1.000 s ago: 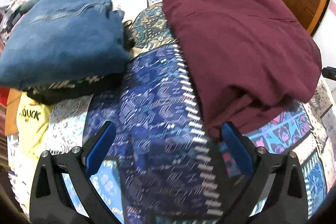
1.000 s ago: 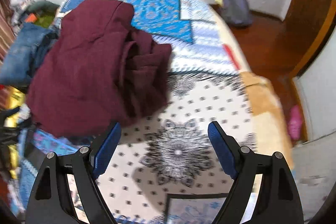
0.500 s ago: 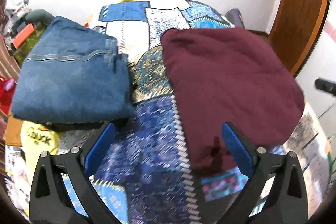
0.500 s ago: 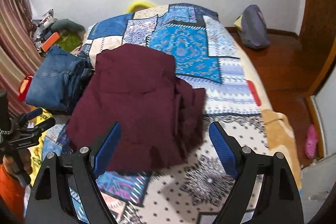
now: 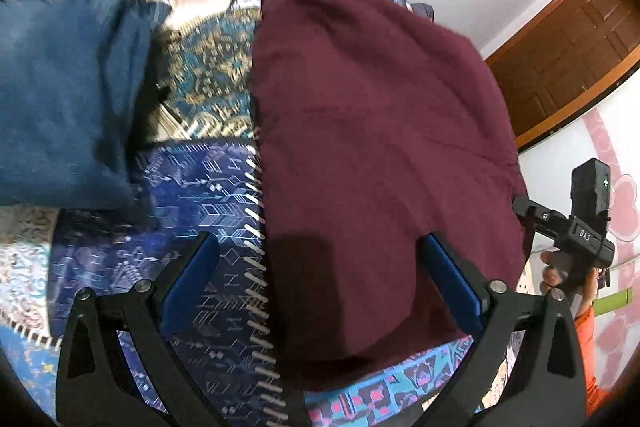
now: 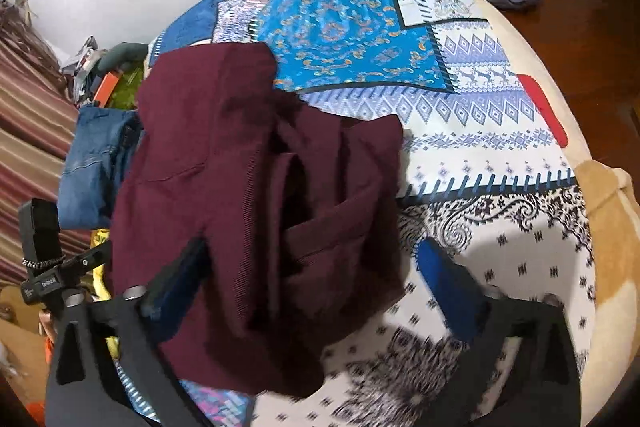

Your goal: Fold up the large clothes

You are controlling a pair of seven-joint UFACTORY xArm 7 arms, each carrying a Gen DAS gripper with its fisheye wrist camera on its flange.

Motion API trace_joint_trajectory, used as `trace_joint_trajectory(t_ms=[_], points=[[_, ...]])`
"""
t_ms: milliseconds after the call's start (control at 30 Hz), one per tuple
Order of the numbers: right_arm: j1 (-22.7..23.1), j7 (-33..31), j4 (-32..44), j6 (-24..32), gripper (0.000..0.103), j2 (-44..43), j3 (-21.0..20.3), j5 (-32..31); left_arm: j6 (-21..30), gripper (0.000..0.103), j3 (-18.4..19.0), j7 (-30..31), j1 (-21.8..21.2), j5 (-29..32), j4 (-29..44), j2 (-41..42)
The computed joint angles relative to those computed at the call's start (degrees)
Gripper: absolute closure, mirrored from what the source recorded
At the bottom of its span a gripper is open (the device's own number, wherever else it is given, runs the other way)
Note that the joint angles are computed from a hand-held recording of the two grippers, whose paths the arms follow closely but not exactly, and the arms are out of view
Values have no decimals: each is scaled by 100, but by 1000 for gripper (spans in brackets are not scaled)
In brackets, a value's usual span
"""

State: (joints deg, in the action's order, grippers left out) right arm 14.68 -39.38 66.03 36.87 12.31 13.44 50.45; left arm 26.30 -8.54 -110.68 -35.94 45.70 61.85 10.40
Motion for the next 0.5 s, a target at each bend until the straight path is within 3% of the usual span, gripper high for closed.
trace_joint_trajectory(t_ms=[233,300,367,500], points=[[-388,113,726,1227,0,755,56,559,-1596,1,545,-963,70,723,-190,262],[-394,117,756,1218,0,801,89,654,-2241,1,1041,-1772,-157,1277,-165,438],[-387,114,755,1209,0,796,101,675,-2484,0,1426,-2284,-418,1630,-101,515],[-349,252,829,1291,1,809,79,529,-2740,1,1679,-2203,-596,1619,43,666]])
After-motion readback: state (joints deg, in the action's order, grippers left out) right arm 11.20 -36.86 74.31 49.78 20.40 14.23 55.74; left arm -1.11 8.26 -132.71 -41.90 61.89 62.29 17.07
